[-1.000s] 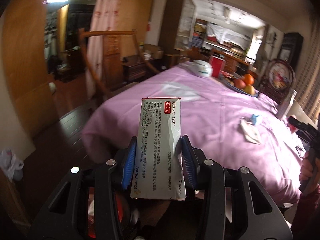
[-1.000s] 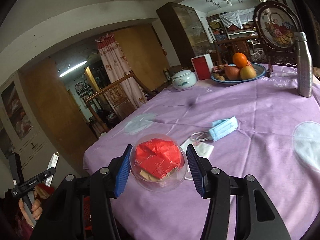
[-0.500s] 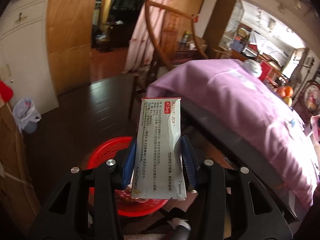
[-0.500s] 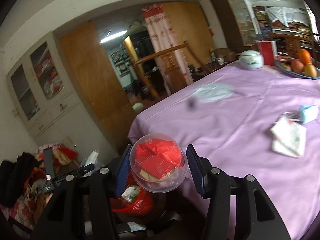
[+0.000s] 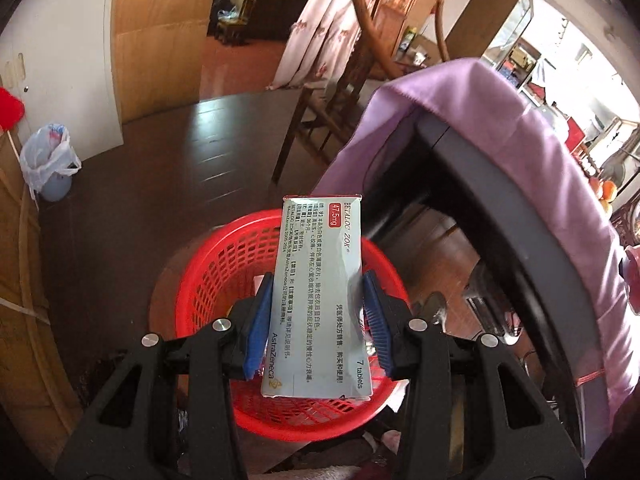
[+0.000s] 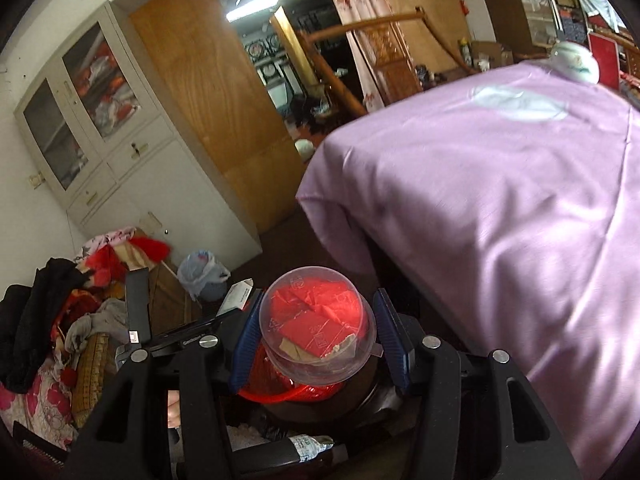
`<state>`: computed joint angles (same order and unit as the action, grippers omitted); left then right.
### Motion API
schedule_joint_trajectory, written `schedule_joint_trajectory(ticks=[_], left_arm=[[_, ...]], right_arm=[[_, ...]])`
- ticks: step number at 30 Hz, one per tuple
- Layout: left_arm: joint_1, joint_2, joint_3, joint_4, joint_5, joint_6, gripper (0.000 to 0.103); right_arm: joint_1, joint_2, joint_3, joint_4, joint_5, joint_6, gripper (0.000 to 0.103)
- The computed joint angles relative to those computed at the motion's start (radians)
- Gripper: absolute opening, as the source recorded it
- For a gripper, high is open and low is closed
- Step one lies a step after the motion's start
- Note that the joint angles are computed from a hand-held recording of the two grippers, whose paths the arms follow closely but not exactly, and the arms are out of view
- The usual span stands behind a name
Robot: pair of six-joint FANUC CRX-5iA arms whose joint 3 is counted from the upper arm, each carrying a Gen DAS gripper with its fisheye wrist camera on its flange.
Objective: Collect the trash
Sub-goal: 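Carry both items to the red wastebasket and open the left tool to drop the box, then open the right tool over the wastebasket to drop the candy cup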
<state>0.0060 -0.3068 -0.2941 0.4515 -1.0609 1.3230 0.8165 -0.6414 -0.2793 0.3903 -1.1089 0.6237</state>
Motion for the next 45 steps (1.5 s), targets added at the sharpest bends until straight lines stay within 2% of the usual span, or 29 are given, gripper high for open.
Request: schedule_joint_trajectory(ticks=[5, 9, 10, 12, 14, 19, 24, 27, 34, 41, 45], left_arm=[[-0.012, 0.013, 0.007, -0.053, 0.005, 0.032, 0.044], [-0.006, 0.033, 0.007, -0.057, -0.025, 0.042, 0.046], [-0.007, 0.043, 0.013, -0.059, -0.033, 0.049, 0.048], [-0.003, 0.049, 0.016, -0.056, -0.043, 0.063, 0.066], [-0.001, 0.034, 0.010, -0.066, -0.021, 0.080, 0.072], [-0.050, 0.010, 0.049, -0.224, 0.030, 0.188, 0.079], [-0.068, 0.000, 0.065, -0.307, 0.067, 0.256, 0.081], [-0.092, -0.014, 0.087, -0.405, 0.088, 0.345, 0.086], [-0.114, -0.056, 0.101, -0.519, 0.137, 0.452, 0.091], [-0.159, -0.053, 0.140, -0.668, 0.119, 0.579, 0.094], [-0.156, -0.051, 0.151, -0.691, 0.106, 0.612, 0.095]], right_arm=[[-0.036, 0.040, 0.014, -0.066, 0.020, 0.042, 0.054], [-0.046, 0.065, 0.023, -0.102, 0.031, 0.069, 0.054], [-0.044, 0.072, 0.026, -0.108, 0.032, 0.072, 0.054], [-0.044, 0.085, 0.033, -0.123, 0.033, 0.082, 0.054], [-0.044, 0.093, 0.037, -0.134, 0.031, 0.094, 0.054], [-0.031, 0.111, 0.038, -0.145, 0.031, 0.098, 0.054], [-0.031, 0.121, 0.039, -0.153, 0.030, 0.100, 0.054], [-0.028, 0.125, 0.041, -0.153, 0.029, 0.099, 0.054], [-0.009, 0.151, 0.063, -0.144, 0.024, 0.105, 0.054], [-0.001, 0.197, 0.106, -0.155, 0.012, 0.136, 0.054], [-0.009, 0.234, 0.134, -0.188, 0.019, 0.181, 0.054]])
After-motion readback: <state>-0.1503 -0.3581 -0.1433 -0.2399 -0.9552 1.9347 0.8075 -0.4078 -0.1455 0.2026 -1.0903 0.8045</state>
